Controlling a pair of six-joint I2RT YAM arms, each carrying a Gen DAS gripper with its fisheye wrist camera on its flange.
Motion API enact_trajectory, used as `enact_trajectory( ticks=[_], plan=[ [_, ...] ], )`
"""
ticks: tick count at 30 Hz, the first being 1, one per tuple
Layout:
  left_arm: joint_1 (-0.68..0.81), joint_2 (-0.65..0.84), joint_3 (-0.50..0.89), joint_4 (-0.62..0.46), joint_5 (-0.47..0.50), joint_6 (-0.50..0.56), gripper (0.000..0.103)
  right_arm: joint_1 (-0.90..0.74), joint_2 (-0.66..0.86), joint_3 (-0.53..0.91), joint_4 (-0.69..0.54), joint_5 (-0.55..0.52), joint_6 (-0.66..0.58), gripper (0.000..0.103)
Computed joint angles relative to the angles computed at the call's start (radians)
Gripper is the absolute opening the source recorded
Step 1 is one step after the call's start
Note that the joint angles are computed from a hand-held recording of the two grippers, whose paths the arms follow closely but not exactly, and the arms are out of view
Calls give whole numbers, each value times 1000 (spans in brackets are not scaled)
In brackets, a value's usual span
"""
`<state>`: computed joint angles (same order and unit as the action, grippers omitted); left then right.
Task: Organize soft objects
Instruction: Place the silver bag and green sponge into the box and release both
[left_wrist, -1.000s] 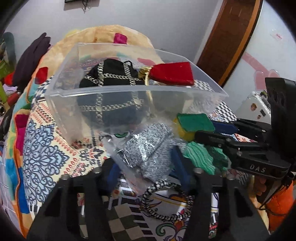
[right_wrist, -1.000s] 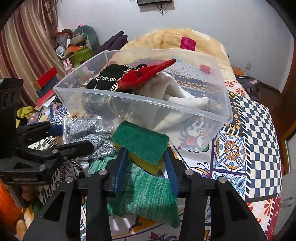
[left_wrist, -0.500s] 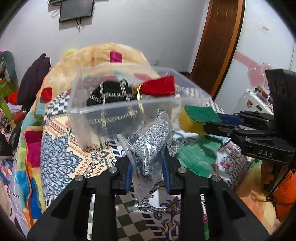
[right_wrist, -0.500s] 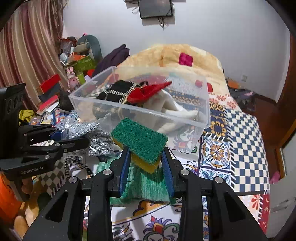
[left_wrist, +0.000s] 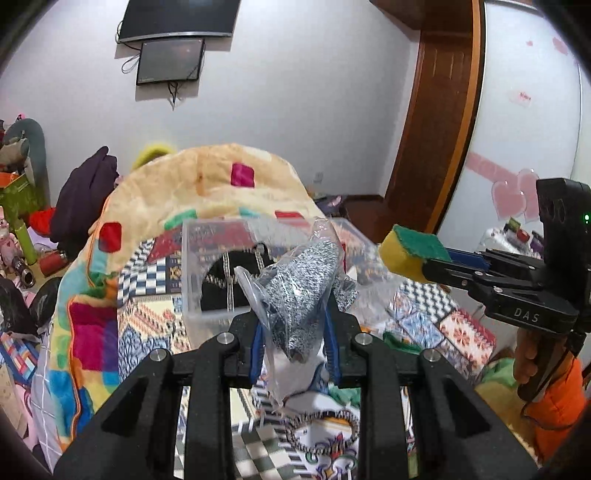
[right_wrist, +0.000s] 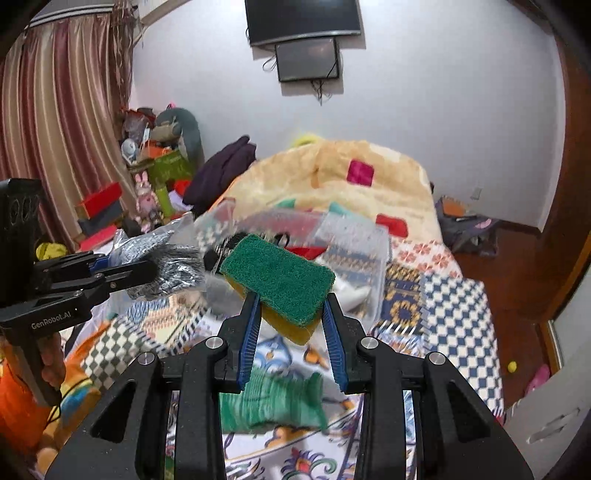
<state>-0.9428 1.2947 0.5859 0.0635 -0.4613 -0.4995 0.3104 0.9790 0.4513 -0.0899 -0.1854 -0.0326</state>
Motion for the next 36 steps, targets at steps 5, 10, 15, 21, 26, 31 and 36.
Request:
enact_trajectory(
  ticks=[5,10,15,21,26,31,36],
  plan=[
    [57,34,62,-2,14,45,27,-7,32,32,41,13,7,31],
    [114,105,114,6,49,61,27,-13,118,56,99,23,29,31],
    [178,210,166,14,120,59,27,-30,251,80,153,23,47,31],
    [213,326,217,29,164,64,27,-40,370,109,172,29,44,31],
    [229,388,254,28,184,71,27,-36,427,132,174,45,45,31],
    [235,409,270,20,179,70,28,-28,436,139,158,65,42,33],
    [220,392,260,17,141,64,47,-16,412,133,145,87,29,35]
  ],
)
